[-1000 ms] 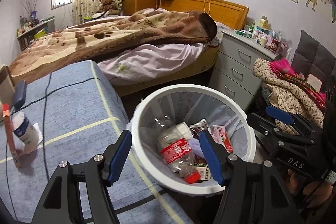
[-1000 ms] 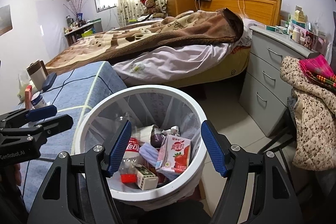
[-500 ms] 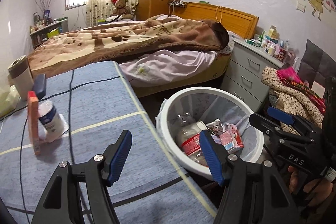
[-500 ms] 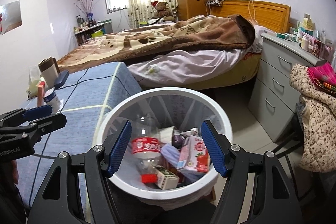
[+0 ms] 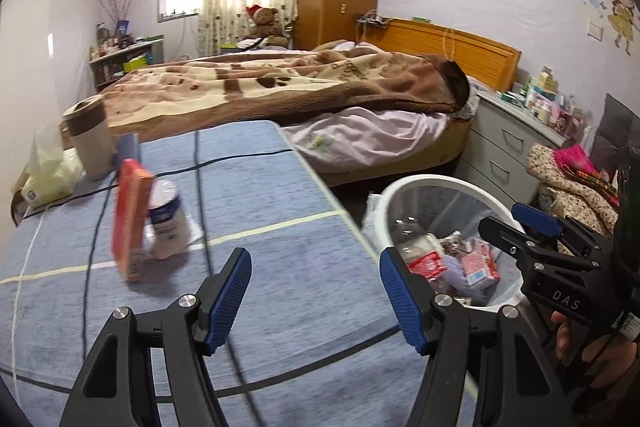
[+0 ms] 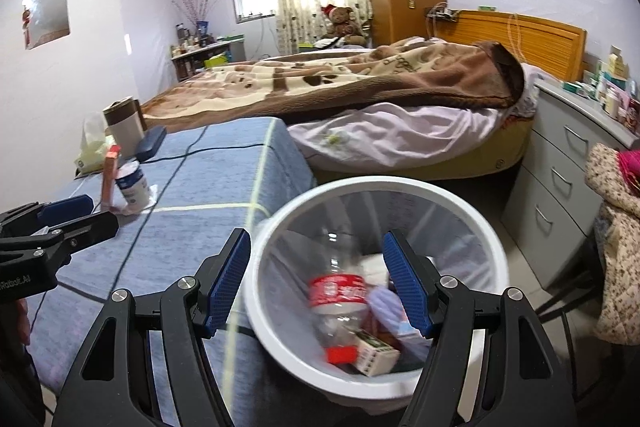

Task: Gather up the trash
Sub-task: 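Move both open tools back toward the remaining trash on the bed, then grasp the red Cilostazol Tablets box with the left tool while the right tool grasps the white yogurt cup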

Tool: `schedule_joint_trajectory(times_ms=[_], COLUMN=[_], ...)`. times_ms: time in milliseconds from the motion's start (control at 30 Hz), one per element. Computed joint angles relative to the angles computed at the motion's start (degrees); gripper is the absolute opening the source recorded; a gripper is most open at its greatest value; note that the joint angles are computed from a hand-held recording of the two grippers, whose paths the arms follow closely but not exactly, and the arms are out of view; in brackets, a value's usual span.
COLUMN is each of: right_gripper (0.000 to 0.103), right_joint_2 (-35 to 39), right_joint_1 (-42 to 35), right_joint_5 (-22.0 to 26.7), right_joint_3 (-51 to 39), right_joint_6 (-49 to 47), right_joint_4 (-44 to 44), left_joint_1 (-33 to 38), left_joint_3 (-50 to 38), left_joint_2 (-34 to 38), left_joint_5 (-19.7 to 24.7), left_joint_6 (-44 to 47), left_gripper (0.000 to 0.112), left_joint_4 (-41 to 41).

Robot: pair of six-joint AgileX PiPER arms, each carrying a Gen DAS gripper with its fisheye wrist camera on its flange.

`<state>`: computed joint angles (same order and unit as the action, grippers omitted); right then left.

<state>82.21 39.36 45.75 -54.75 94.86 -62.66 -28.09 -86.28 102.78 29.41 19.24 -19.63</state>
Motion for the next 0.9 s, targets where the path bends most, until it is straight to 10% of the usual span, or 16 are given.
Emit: schedule_joint_trajectory(times_ms=[900], right_gripper=[0.071], right_joint_2=[21.87], right_joint_1=[-3.88], right_joint_5=[-12.32], right_joint_3=[-25.38], right_joint_6=[-24.75], right_joint_4=[15.36], left_joint_1=[18.48], left_joint_3=[-21.47], left_joint_2=[17.46], left_joint_5=[11.47], left_joint_6=[8.67], left_gripper=[0.067], left_joint_4=[-1.96])
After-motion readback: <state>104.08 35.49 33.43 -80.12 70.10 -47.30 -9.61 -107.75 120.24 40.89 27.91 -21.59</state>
